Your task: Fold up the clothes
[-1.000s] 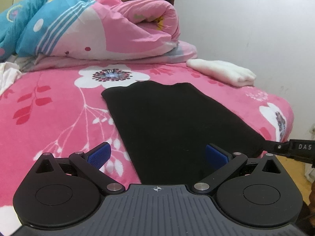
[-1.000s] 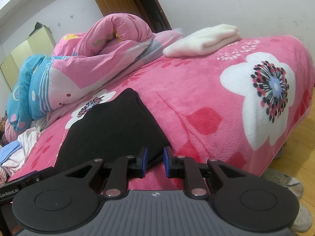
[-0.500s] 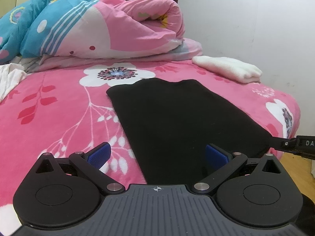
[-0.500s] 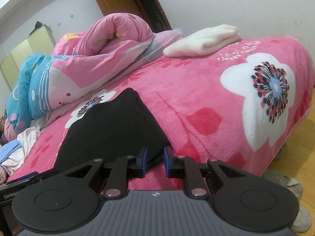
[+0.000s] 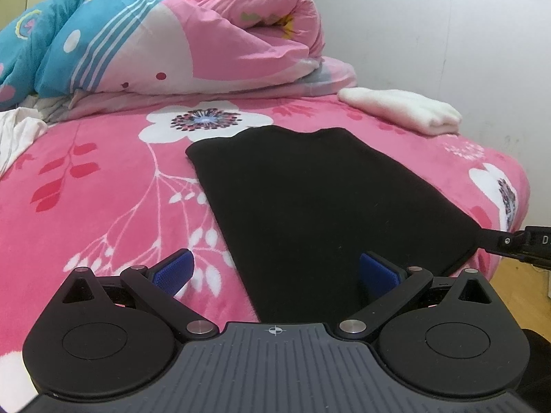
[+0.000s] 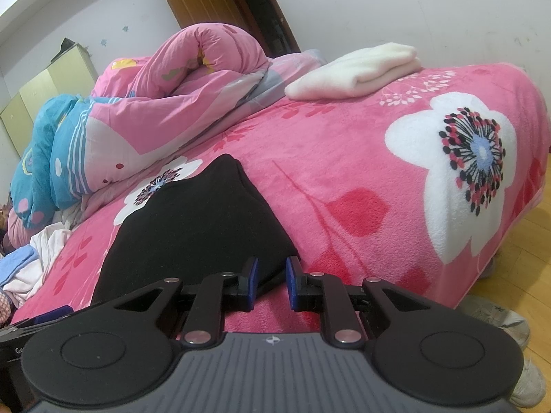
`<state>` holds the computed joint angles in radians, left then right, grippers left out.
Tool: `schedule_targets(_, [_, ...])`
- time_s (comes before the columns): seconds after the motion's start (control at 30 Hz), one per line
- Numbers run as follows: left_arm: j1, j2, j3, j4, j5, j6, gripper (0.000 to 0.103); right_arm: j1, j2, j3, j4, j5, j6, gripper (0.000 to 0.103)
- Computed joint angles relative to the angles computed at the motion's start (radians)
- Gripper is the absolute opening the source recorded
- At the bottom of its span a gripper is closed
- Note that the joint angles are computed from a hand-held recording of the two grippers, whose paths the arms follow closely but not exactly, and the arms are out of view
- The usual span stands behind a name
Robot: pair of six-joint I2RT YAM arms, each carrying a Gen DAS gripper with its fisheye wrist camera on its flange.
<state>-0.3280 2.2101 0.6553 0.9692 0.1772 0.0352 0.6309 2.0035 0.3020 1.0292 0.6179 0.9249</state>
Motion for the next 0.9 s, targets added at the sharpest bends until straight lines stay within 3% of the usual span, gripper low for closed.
schedule_targets(0.9, [-0.019,0.003,0.024,-0.074,-0.055,0.003,0.103,0.002,0.001,-0.004,0.005,0.006,0.010,0.018])
